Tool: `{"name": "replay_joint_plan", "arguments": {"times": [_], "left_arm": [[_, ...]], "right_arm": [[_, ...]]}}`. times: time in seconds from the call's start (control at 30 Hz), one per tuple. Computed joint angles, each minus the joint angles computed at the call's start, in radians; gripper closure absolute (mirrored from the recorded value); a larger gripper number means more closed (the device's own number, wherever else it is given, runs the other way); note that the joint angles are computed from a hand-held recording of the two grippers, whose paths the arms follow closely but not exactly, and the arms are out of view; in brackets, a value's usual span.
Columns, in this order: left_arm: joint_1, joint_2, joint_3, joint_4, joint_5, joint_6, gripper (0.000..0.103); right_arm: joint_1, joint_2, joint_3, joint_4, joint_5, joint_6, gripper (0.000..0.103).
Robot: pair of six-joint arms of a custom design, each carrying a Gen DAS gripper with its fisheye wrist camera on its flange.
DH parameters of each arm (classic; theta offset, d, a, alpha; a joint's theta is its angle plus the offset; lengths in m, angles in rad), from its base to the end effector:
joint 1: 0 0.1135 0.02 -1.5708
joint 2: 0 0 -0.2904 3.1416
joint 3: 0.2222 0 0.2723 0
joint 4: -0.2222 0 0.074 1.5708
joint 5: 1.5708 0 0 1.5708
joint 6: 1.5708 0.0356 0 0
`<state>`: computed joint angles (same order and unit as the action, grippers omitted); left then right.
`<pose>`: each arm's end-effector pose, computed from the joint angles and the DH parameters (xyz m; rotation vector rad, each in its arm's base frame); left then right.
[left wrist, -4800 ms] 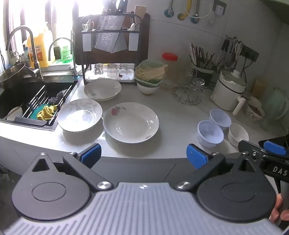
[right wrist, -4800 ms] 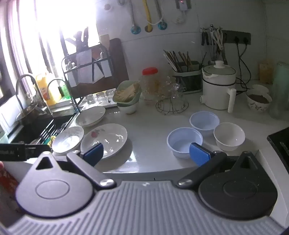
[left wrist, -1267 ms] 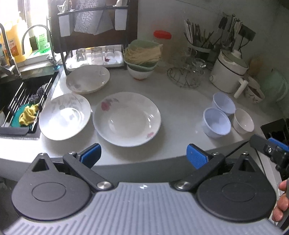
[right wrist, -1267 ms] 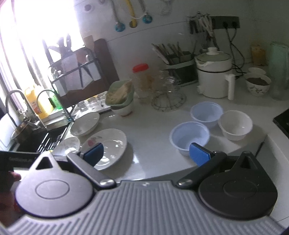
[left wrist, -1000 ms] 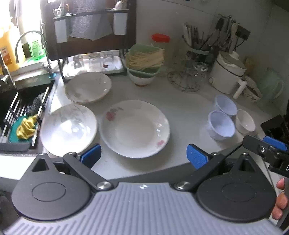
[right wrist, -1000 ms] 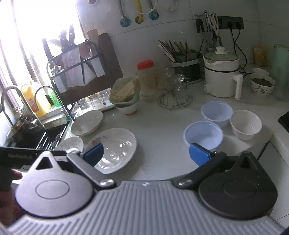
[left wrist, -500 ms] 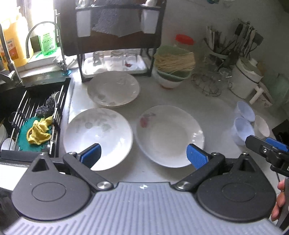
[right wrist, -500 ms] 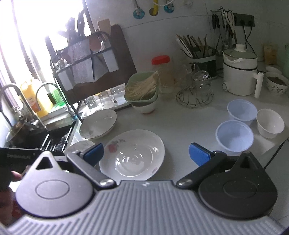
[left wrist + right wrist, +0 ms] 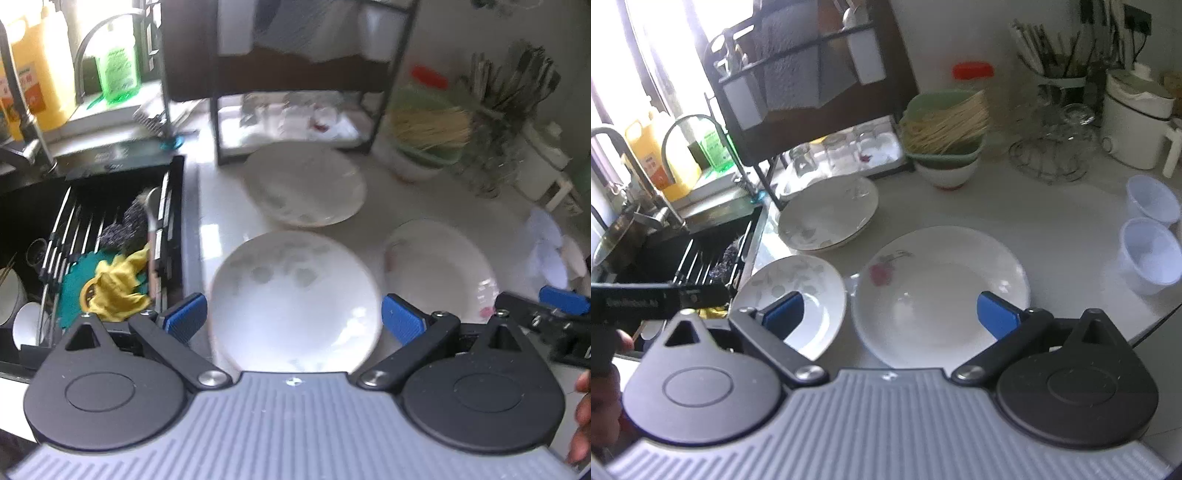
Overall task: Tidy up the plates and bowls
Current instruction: 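Move the left gripper to the leaf-pattern plate rim and close on it, then lift the leaf-pattern plate with the left gripper over the rose-pattern plate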
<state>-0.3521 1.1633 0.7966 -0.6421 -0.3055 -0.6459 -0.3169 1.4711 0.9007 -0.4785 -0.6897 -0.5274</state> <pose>0.2214 -0.0699 0.2496 -0.4772 2.4641 -0.0074 0.2899 -0.0712 0.2216 -0.4709 2.3126 0.5127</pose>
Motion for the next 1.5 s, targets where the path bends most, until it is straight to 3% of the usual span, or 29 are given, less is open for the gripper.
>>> {"name": "replay_joint_plan", "arguments": {"times": [0.23,0.3,0.57,0.63,0.67,0.7,0.87,1.13,1.27,1.5], "left_arm": [[0.249,-0.05,-0.133,0.076,0.155,0.146,0.002],[0.317,-0.048,-0.158,0.11,0.196,0.194,0.003],[0.503,0.102,-0.191,0.246,0.386,0.383,0.034],[0.526,0.152,-0.186,0.274,0.415,0.414,0.042],[0.537,0.179,-0.18,0.287,0.434,0.423,0.043],[0.545,0.198,-0.178,0.306,0.451,0.427,0.044],[0.562,0.318,-0.134,0.36,0.496,0.45,0.058],[0.553,0.443,-0.058,0.376,0.515,0.472,0.079],[0.562,0.474,-0.031,0.362,0.546,0.496,0.083],[0.586,0.469,-0.003,0.299,0.586,0.542,0.083]], "right_arm": [[0.158,-0.014,-0.034,0.028,0.077,0.13,0.017],[0.199,-0.003,-0.035,0.021,0.094,0.148,0.028],[0.295,0.082,-0.038,0.012,0.16,0.248,0.049],[0.311,0.109,-0.042,0.023,0.181,0.283,0.061],[0.32,0.129,-0.039,0.025,0.193,0.308,0.073],[0.324,0.144,-0.036,0.026,0.205,0.332,0.075],[0.332,0.194,-0.054,0.088,0.21,0.424,0.076],[0.339,0.233,-0.086,0.191,0.228,0.529,0.088],[0.347,0.245,-0.098,0.241,0.223,0.562,0.093],[0.337,0.269,-0.079,0.227,0.188,0.576,0.093]]}}
